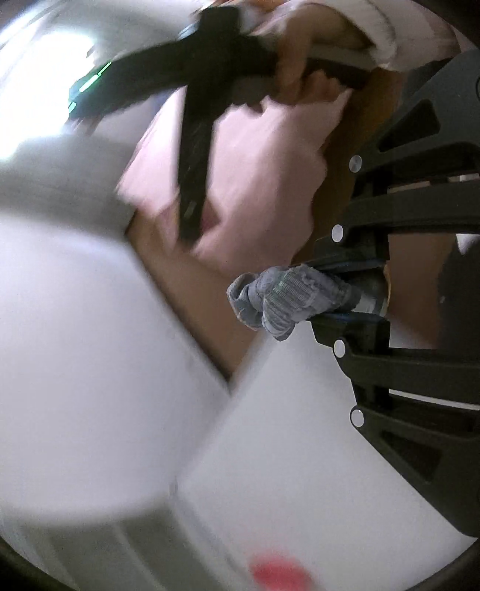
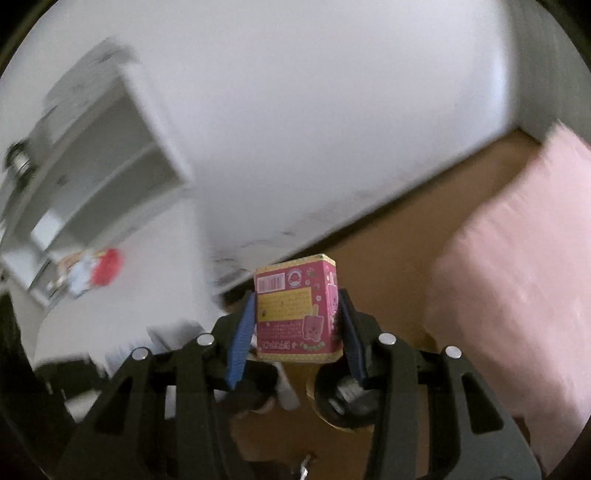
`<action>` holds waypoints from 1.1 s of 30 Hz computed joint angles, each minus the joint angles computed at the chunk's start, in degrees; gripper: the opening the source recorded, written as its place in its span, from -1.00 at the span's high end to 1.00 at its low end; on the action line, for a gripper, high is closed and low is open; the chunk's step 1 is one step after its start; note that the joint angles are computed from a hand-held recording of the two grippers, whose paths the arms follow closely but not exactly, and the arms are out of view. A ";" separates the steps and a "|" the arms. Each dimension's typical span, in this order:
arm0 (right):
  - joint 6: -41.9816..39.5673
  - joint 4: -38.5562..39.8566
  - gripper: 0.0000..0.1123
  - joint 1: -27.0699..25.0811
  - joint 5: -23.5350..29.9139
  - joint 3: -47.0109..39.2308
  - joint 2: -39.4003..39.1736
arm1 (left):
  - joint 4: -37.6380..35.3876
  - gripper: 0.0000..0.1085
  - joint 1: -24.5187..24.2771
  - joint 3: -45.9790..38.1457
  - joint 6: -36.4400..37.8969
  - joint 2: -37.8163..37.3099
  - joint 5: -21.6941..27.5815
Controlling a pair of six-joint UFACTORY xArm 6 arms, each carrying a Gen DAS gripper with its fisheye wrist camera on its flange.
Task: Collect trash
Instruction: 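Carry the grey sock and pink box over the black bin and release both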
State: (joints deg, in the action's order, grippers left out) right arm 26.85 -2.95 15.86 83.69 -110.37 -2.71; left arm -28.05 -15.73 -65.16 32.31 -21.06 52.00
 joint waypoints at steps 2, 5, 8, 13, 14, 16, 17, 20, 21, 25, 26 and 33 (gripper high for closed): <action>1.17 2.46 0.22 -4.40 -0.84 8.91 -5.75 | 2.32 0.69 -6.33 2.35 -1.01 1.27 -1.63; 1.05 6.80 0.22 -10.20 -1.66 21.22 -11.93 | 6.08 0.69 -12.01 3.81 -3.50 6.41 -1.32; -1.08 10.66 0.22 -14.06 -0.66 29.96 -13.05 | 10.10 0.69 -13.72 2.72 -7.60 14.61 -1.58; -2.26 14.03 0.22 -16.20 1.05 36.24 -10.48 | 12.75 0.69 -12.13 -3.45 -14.45 29.11 -2.06; -2.13 15.05 0.22 -16.37 0.86 36.85 -9.72 | 12.65 0.69 -11.87 -4.19 -15.17 30.54 -1.84; -1.97 15.97 0.22 -16.60 0.16 37.86 -8.30 | 12.07 0.69 -10.93 -6.68 -16.62 34.29 -0.81; -1.96 15.94 0.22 -16.55 0.17 38.03 -7.82 | 11.28 0.69 -10.27 -7.89 -17.01 35.89 -0.14; -2.08 16.55 0.22 -16.78 -0.13 38.91 -6.54 | 10.04 0.69 -9.14 -9.40 -16.46 38.01 0.74; -2.06 16.92 0.22 -16.98 -0.38 39.30 -6.24 | 9.87 0.69 -9.03 -9.73 -16.34 38.40 0.87; -1.47 17.78 0.22 -17.15 -1.34 39.99 -5.45 | 8.02 0.69 -7.45 -11.26 -13.87 39.91 1.57; -1.41 17.81 0.22 -17.19 -1.57 40.30 -5.40 | 7.76 0.68 -7.46 -10.95 -13.53 39.65 1.44; 2.85 18.12 -0.65 -17.78 -2.22 39.96 -6.08 | 8.04 -0.70 -8.78 -6.65 -12.90 35.96 -4.78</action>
